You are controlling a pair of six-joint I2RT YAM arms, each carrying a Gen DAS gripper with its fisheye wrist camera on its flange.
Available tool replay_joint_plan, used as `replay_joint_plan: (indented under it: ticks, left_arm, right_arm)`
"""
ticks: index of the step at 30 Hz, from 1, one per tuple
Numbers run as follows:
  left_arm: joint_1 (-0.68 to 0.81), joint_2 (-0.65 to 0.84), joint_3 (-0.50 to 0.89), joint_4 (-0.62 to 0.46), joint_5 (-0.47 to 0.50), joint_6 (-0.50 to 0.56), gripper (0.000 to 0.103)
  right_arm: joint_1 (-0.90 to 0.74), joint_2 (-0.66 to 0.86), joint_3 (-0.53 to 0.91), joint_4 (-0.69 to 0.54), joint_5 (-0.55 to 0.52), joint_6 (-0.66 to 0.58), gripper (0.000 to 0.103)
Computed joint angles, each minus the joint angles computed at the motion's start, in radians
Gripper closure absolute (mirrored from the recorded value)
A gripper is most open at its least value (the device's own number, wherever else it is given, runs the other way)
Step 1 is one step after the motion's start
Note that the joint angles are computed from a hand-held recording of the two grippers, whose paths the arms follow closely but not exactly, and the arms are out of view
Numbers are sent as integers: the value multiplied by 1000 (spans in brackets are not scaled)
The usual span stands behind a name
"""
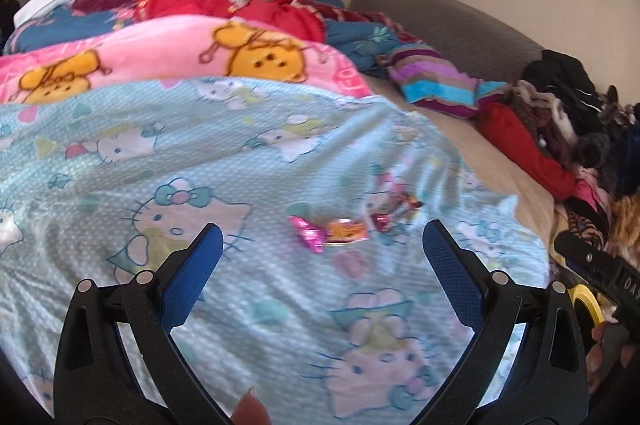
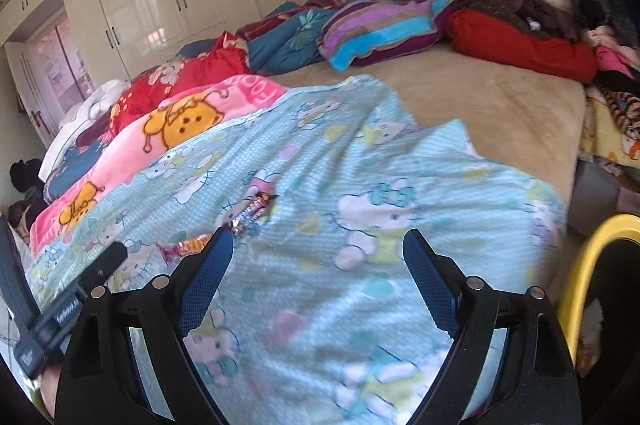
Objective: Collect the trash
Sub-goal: 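Grasp the brown chocolate wrapper with the right gripper while left grasps pink candy wrapper, then carry the brown wrapper over the bin with the right gripper while left carries the pink wrapper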
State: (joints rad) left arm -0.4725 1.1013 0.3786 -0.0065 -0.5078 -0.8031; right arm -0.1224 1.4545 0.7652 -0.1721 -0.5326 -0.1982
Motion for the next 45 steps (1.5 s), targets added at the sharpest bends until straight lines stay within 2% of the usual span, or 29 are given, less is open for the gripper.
replay_joint_plan:
  ticks: [2, 6, 8, 10, 11, 13, 14, 19, 22, 24, 25, 27, 28, 30, 31, 32, 37, 41, 43, 44, 45]
  left_arm:
    - [66, 24, -19, 50, 63, 17, 17]
    - [145, 81, -42, 136, 166, 30, 38]
    - [173, 124, -50, 196, 210, 37, 45]
    - [193, 163, -57, 254, 257, 37, 57]
    - [215, 197, -64, 302, 303, 35, 60]
    - [240, 247, -69, 353, 353, 27, 75]
    - [257, 276, -73, 387, 388, 21, 77]
    - [274, 310, -73, 423, 424, 13, 80]
    - [266, 328, -71, 433, 421, 18, 83]
    - [263, 345, -66, 442, 421, 19, 83]
    - [261, 347, -66, 443, 419, 20, 84]
    - [256, 353, -69, 454, 418, 24, 85]
    - [253, 358, -68, 457, 416, 23, 87]
    - [253, 366, -65, 463, 416, 27, 87]
    - [251, 365, -64, 464, 416, 29, 88]
    - [247, 360, -69, 466, 412, 28, 88]
    - [205, 320, -82, 457, 384, 9, 90]
    - [141, 253, -93, 412, 318, -24, 90]
    - [108, 215, -93, 375, 286, -32, 90]
    - [81, 188, -91, 346, 264, -34, 90]
    - [51, 163, -88, 317, 242, -28, 90]
  right_arm:
    - [56, 45, 21, 28, 36, 40, 19]
    - [156, 167, 84, 71, 99, 106, 19]
    - [193, 219, 119, 71, 124, 124, 19]
    - [229, 267, 150, 74, 145, 137, 20]
    - [239, 281, 159, 73, 152, 137, 23]
    - [278, 338, 202, 68, 184, 145, 25]
    - [294, 360, 221, 66, 194, 146, 28]
    - [353, 486, 322, 47, 222, 190, 36]
    - [358, 563, 391, 11, 193, 218, 45]
    - [353, 605, 426, -15, 185, 224, 61]
    - [345, 606, 421, -5, 167, 223, 65]
    - [328, 591, 396, 15, 141, 205, 82]
    - [315, 580, 379, 25, 121, 193, 84]
    - [294, 545, 333, 52, 97, 184, 95]
    - [282, 525, 310, 61, 89, 183, 95]
    - [264, 497, 280, 70, 70, 181, 103]
    - [188, 409, 188, 80, 17, 144, 102]
    - [139, 380, 185, 45, -41, 145, 102]
    - [134, 405, 228, -2, -75, 171, 100]
    - [140, 422, 250, -14, -74, 194, 92]
    - [150, 437, 267, -16, -69, 211, 79]
